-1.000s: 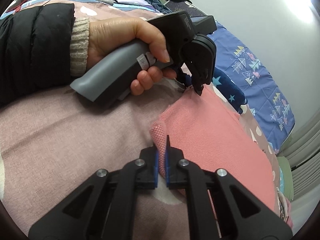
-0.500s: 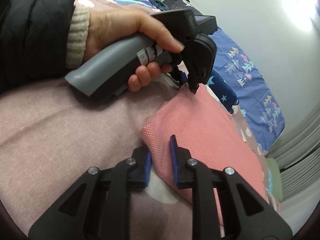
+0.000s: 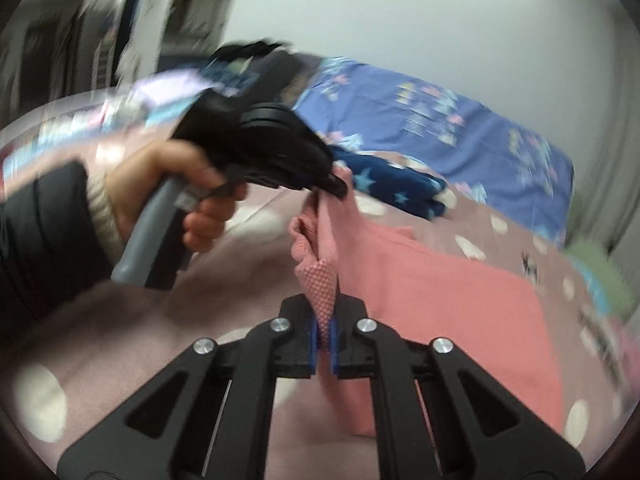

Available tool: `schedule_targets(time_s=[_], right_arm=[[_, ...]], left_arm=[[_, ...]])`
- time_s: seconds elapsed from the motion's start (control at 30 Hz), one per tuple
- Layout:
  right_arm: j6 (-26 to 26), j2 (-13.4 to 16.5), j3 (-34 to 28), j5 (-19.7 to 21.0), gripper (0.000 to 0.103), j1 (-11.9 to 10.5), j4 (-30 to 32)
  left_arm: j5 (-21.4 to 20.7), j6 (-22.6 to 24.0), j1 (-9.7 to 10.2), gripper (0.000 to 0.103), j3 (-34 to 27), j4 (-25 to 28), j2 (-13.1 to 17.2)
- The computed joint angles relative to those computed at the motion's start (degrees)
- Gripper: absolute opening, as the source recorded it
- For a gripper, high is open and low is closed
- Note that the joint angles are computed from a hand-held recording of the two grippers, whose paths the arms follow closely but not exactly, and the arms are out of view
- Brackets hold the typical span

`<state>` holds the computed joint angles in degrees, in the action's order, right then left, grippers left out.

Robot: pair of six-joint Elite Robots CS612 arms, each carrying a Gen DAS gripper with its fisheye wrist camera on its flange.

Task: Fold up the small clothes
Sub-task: 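Lift the shirt edge with the left gripper and fold it over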

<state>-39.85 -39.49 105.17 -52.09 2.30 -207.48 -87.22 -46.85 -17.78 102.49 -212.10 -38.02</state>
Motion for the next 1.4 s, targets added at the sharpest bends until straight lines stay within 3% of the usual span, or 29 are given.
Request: schedule_targets(time_s=[0.1,0.3,0.63,1.0,1.1,1.2,1.27,1.33,1.4], right_arm=[[3.87,-0.50,-1.78,6.28,0.004,-2.94,4.62],[11.25,0.45,-5.28,10.59,0.004,-7.17,9.67],[21.15,3.70,-10.81,14.11,0.004,-12.79,15.77],[24.55,6.44,-14.28,15.84,0.004,-15.33,23.68],[25.41,6.94,-15.19,17.48,0.004,-15.67,26.92],[25.55,7.31,-16.34,18.52,0.005,-15.79,31.32],[26.04,7.69,-17.39,19.62,0.005,-16.05,35.34],[26.53,7.99,-18.09,21.31,0.005,-16.38,38.08],[26.67,8.15,-18.47,22.15,0.006,-16.57,39.59]], left_arm=[[1.59,2.55,-1.23,0.006,-2.39,7.24,-2.04],[3.86,5.25,-3.74,0.006,-10.59,19.66,-1.75],[3.83,10.03,-6.94,0.006,-26.43,34.25,4.54],[5.69,17.03,-9.28,0.006,-40.74,51.13,11.17],[7.44,19.05,-9.69,0.007,-42.37,53.07,12.11],[7.73,19.48,-9.82,0.011,-42.34,51.34,12.17],[7.08,18.77,-9.86,0.024,-39.86,46.77,10.81],[9.62,19.01,-10.50,0.036,-36.06,42.24,8.64],[11.58,20.98,-11.46,0.041,-31.49,38.41,6.14]])
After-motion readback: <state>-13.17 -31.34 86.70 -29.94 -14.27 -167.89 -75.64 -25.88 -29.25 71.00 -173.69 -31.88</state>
